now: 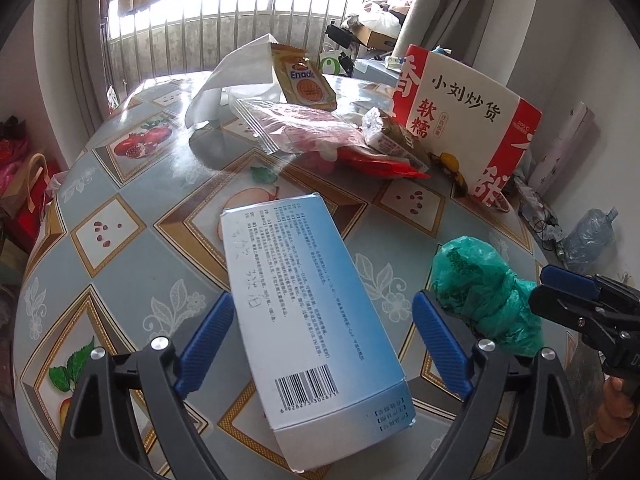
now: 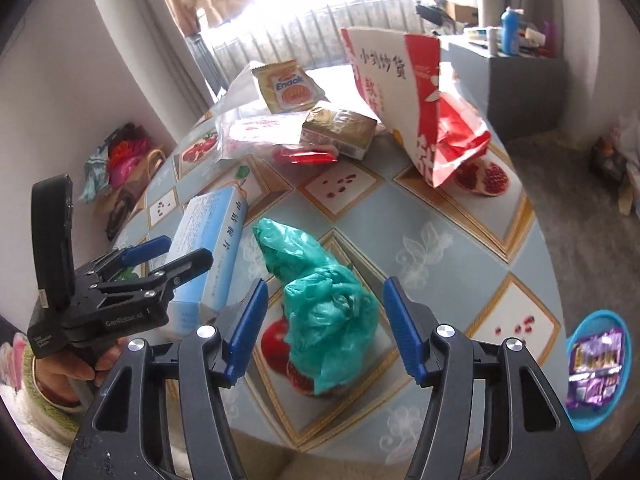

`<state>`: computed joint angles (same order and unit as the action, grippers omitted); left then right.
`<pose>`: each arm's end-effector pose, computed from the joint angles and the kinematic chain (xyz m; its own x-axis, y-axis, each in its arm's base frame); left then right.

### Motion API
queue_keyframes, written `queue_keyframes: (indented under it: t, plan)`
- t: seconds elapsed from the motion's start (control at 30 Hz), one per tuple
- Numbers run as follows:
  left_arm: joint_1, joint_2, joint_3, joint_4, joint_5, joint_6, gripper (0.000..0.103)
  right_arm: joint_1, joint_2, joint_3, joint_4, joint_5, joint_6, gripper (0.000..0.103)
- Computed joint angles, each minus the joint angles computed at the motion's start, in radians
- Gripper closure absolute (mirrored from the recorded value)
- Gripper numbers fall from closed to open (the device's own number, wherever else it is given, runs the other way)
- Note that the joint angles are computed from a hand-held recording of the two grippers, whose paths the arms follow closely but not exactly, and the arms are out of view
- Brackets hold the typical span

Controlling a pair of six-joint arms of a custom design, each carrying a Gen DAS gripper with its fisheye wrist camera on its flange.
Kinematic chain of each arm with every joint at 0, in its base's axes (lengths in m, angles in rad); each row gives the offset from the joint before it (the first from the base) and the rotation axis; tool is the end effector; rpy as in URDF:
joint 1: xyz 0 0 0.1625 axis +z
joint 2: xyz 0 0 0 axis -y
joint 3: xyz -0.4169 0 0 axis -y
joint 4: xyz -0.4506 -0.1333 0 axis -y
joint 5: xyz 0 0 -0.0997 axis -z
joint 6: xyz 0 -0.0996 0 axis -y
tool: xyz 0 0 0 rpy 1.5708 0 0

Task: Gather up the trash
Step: 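Move the right gripper to the green plastic bag on the table, then grasp the green plastic bag with the right gripper and lift it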

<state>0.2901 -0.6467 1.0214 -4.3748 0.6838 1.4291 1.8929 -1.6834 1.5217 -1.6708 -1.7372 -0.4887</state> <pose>-0.5487 -0.3835 0.2663 -0.7610 -0.3203 -0.5642 0.1993 0.7122 -0.6731 0.2753 -0.4559 0.5802 -0.6944 -0.6699 0.2627 -0.7155 0.6815 -0.1533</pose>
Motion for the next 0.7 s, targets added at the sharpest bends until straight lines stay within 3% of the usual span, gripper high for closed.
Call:
queue_keyframes:
  t: [0.17, 0.4, 0.7]
  plan:
    - [0.017, 0.008, 0.0, 0.033, 0.014, -0.005, 0.015, -0.012, 0.045, -0.021, 0.06, 0.024, -0.011, 0.045]
    - [0.029, 0.0, 0.01, 0.032, 0.03, -0.017, 0.019, -0.028, 0.058, -0.024, 0.107, 0.018, 0.038, 0.05]
    - [0.025, 0.0, 0.011, 0.023, 0.025, -0.026, 0.026, -0.072, 0.042, -0.027, 0.126, 0.095, 0.11, 0.055]
